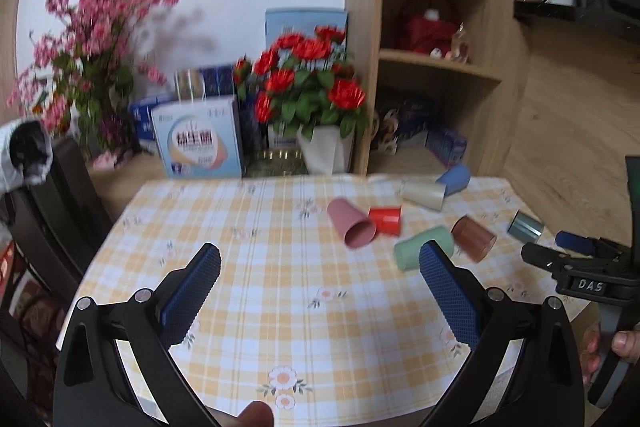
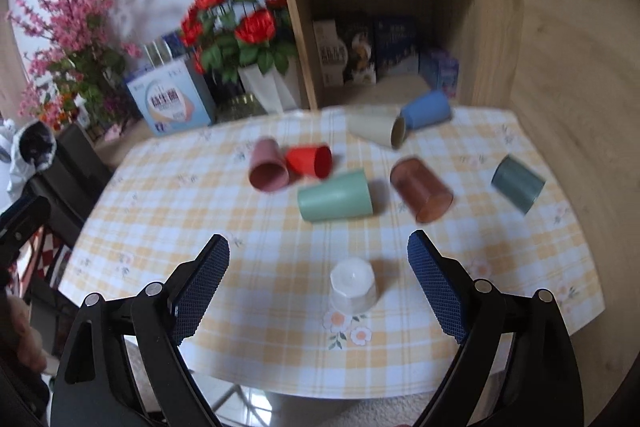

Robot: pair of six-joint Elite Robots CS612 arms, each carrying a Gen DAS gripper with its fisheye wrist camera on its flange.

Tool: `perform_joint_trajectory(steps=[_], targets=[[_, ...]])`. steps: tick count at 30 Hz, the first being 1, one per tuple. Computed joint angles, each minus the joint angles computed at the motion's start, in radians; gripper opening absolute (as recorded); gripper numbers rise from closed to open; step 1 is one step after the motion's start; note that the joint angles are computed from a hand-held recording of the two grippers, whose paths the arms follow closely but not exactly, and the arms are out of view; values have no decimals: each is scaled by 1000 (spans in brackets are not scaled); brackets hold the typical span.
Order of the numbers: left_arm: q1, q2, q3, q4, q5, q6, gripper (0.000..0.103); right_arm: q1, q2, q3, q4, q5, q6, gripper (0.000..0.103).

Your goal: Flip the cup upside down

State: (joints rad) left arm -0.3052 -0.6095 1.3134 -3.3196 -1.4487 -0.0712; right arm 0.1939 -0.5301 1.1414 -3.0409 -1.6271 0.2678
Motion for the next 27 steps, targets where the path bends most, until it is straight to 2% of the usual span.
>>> perform_joint_trajectory(steps=[3, 8, 12, 21, 27], targets=[[-8, -15, 13, -38, 6, 18, 97, 9, -27, 25, -52, -47, -20, 88], [-7, -38, 26, -74, -30, -8, 97, 18, -60, 55, -130, -76, -47, 88], [-15, -49, 33, -101, 0, 4, 97, 20, -77, 70, -163, -79, -47, 88], [-25, -56, 45, -114, 42, 11, 97, 26, -89, 85, -175, -99, -48, 88], [-25, -57, 47, -117, 44, 15, 97, 27, -91, 86, -176, -105, -50, 88]])
